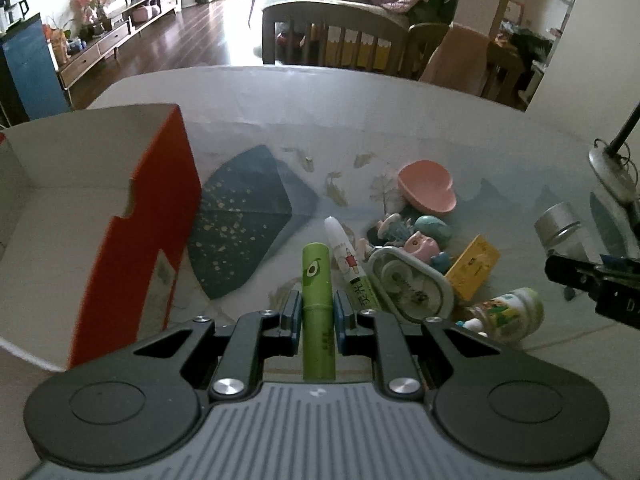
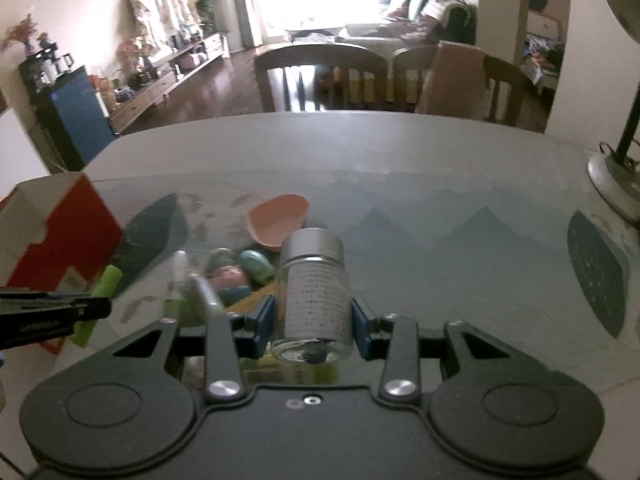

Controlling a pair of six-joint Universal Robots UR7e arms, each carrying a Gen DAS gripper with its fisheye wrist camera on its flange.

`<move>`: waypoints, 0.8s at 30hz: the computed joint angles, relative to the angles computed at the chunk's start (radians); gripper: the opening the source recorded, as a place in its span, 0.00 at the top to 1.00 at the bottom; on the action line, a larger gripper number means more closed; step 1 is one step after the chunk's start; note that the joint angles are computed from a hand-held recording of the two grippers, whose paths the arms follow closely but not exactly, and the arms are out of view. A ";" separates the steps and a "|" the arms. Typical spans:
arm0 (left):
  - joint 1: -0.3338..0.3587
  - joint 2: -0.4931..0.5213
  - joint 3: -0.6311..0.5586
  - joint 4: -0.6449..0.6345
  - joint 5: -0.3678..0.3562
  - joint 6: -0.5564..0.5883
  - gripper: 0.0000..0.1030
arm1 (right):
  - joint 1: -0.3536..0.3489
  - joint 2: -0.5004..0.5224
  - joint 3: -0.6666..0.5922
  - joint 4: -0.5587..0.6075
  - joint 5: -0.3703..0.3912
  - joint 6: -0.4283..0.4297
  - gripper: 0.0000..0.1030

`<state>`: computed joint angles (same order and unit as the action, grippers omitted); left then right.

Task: Organize rigid objects
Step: 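Carry the glue stick and jar over the open cardboard box with both tools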

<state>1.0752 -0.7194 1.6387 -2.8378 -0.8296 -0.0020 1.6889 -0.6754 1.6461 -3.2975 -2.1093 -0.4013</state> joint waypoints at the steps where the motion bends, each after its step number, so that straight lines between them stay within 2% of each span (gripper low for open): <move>1: -0.004 -0.011 0.008 0.001 -0.002 -0.004 0.84 | 0.007 -0.003 0.004 0.000 0.004 -0.003 0.61; 11: -0.019 -0.127 0.080 -0.009 -0.040 0.022 0.84 | 0.093 0.002 0.003 0.012 0.012 -0.012 0.61; 19: 0.025 -0.228 0.115 -0.027 -0.117 0.105 0.84 | 0.168 0.075 -0.076 0.051 -0.032 0.016 0.61; 24: 0.062 -0.290 0.118 -0.021 -0.137 0.168 0.84 | 0.217 0.144 -0.146 0.069 -0.043 0.037 0.61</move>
